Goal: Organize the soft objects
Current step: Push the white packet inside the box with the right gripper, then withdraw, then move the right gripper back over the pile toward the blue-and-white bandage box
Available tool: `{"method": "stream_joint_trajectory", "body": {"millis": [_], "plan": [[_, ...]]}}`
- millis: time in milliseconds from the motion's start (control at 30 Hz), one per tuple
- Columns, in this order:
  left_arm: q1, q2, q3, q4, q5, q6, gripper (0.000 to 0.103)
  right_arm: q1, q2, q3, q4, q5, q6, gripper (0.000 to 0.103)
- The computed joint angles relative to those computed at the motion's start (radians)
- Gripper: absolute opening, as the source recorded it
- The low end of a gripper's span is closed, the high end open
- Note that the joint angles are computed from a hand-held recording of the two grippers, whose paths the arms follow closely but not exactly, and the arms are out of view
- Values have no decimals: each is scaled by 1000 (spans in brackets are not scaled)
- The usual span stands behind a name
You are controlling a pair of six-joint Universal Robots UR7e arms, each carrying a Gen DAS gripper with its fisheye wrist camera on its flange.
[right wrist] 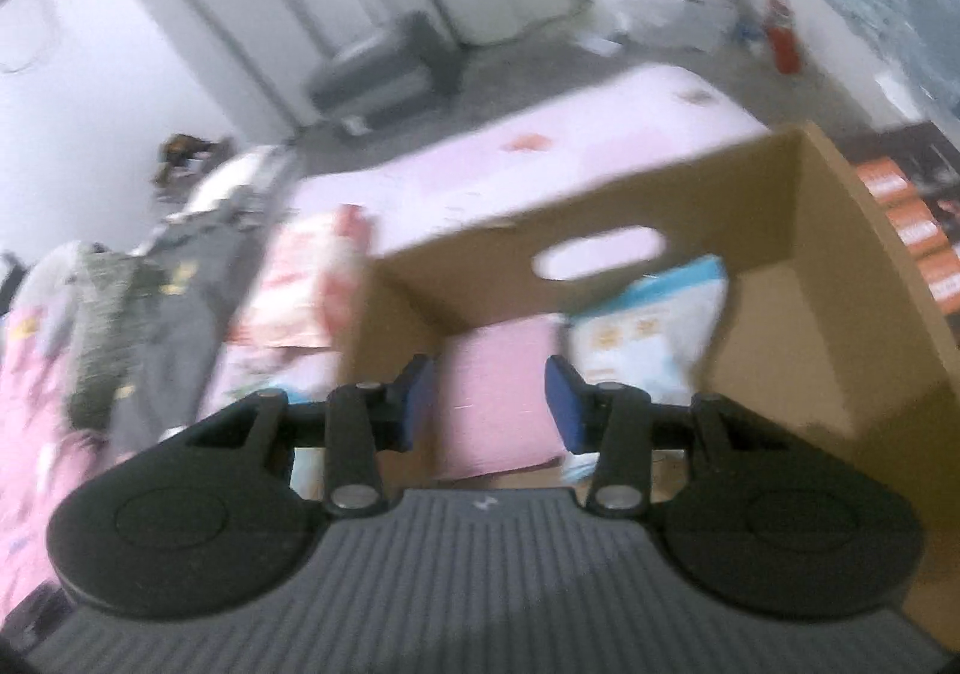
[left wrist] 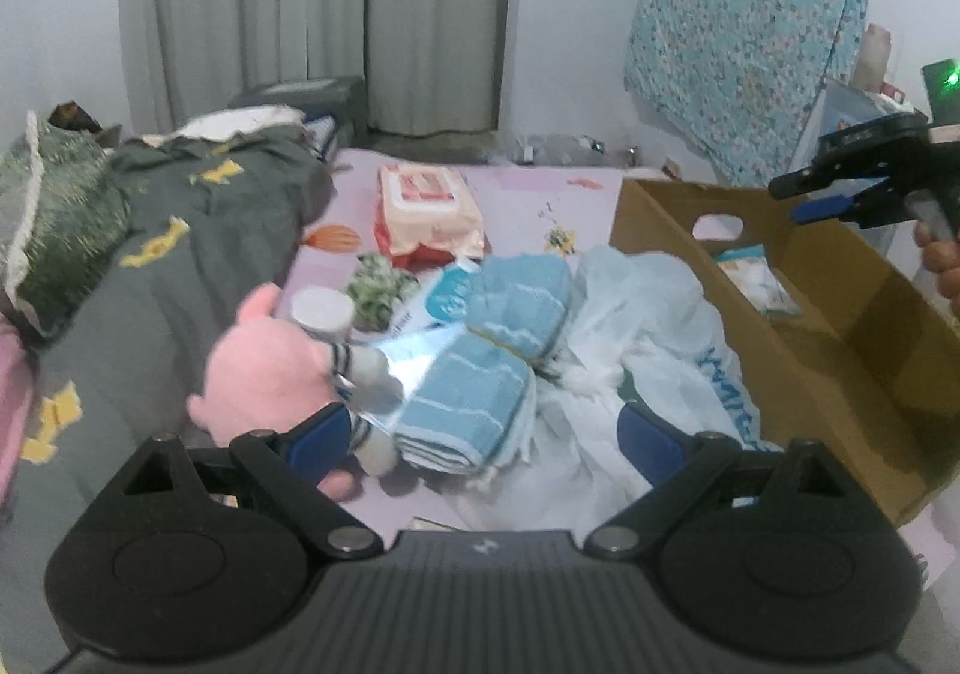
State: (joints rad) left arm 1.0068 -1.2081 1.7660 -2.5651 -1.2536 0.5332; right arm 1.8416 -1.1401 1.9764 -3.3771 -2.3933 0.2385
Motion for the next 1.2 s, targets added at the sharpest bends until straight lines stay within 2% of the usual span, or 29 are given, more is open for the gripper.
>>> {"method": "stream_joint_trajectory", "body": {"millis": [133, 267, 367, 433, 633, 733, 900, 1033, 1200], "plan": [[1, -18, -10, -21, 9, 15, 96, 67, 8, -32, 74, 57, 37, 43], [16, -43, -39, -19, 32, -10, 96, 108, 37, -55, 103, 193, 93, 46], [33, -56, -70, -1, 57, -57, 96, 128, 73, -50, 36, 307, 91, 49], [46, -67, -80, 10, 67, -78, 96, 151, 104, -53, -4, 354, 101, 50], [77, -93, -73, 50, 63, -103, 95, 189, 229, -70, -74, 416, 143, 50], [89, -92, -71, 86, 46, -121, 90, 194, 284, -86, -61, 424, 193, 50], [88, -67, -60, 47, 24, -74, 83, 196, 318, -116, 2, 377, 256, 51], [81, -28, -80, 17, -12, -31, 81, 201, 300, -161, 103, 333, 244, 51], [79, 49, -150, 36, -55, -39, 65, 180, 276, -261, 239, 301, 210, 53]]}}
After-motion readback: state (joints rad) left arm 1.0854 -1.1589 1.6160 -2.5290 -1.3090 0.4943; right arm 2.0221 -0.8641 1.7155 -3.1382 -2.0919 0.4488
